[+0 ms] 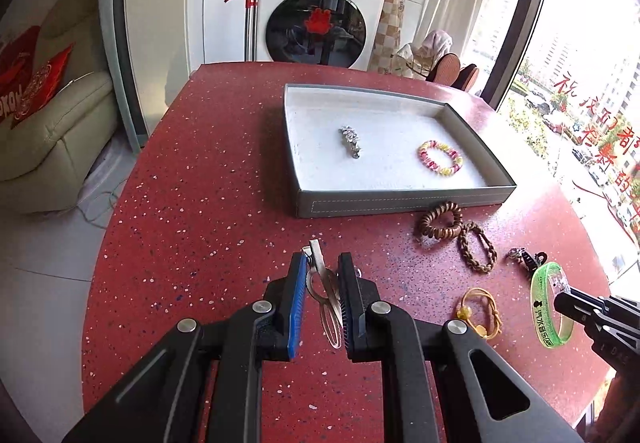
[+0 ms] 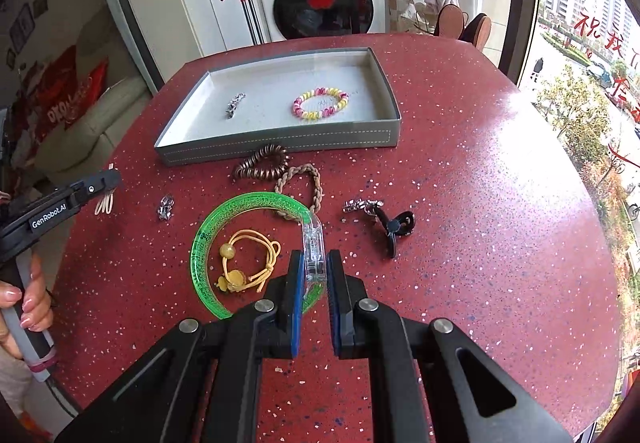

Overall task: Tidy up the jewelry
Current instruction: 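Place the hair pin and green bangle into the tray, opening both tools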

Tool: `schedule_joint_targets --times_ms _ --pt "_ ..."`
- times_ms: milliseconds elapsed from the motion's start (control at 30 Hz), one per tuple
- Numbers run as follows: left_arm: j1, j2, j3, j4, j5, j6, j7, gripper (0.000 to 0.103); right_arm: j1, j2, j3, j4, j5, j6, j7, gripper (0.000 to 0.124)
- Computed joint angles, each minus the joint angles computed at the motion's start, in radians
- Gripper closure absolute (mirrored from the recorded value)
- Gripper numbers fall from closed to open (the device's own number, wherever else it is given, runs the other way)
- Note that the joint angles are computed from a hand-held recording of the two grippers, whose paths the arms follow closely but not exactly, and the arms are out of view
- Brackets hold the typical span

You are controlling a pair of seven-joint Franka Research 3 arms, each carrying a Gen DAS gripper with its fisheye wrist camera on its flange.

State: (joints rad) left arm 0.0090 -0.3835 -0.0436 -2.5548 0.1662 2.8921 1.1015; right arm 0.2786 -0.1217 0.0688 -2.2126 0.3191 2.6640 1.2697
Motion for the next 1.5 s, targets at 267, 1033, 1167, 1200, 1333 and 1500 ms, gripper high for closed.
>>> schedule_joint_targets --times_ms 267,1033,1167,1200,1333,1500 --pt "-0.020 0.080 0.006 0.122 -0.024 -0.008 0.039 0.069 -0.004 0.141 -0.003 0.213 -0.008 -0.047 0.001 0.112" --pt "0.029 0.654 -0.033 0.785 0.076 -0.268 0.021 0.069 0.056 0.888 -0.070 1.230 -0.237 -0.418 0.244 0.112" --pt "0.021 0.703 -0.031 0.831 0.105 -0.311 0.004 0.069 0.055 0.919 -0.074 1.261 -0.248 -0.435 0.253 0.112" --pt "0.019 0.706 -0.030 0.832 0.113 -0.311 -0.002 0.069 0.055 0.907 -0.073 1.236 -0.249 -0.412 0.250 0.112" --pt "-0.001 0.718 -0.017 0.839 0.171 -0.312 -0.038 0.069 0.059 0.887 -0.072 1.199 -0.258 -0.389 0.240 0.110" --pt "-0.013 0.710 -0.008 0.835 0.221 -0.328 -0.073 0.069 0.048 0.878 -0.056 1.187 -0.233 -0.385 0.227 0.103"
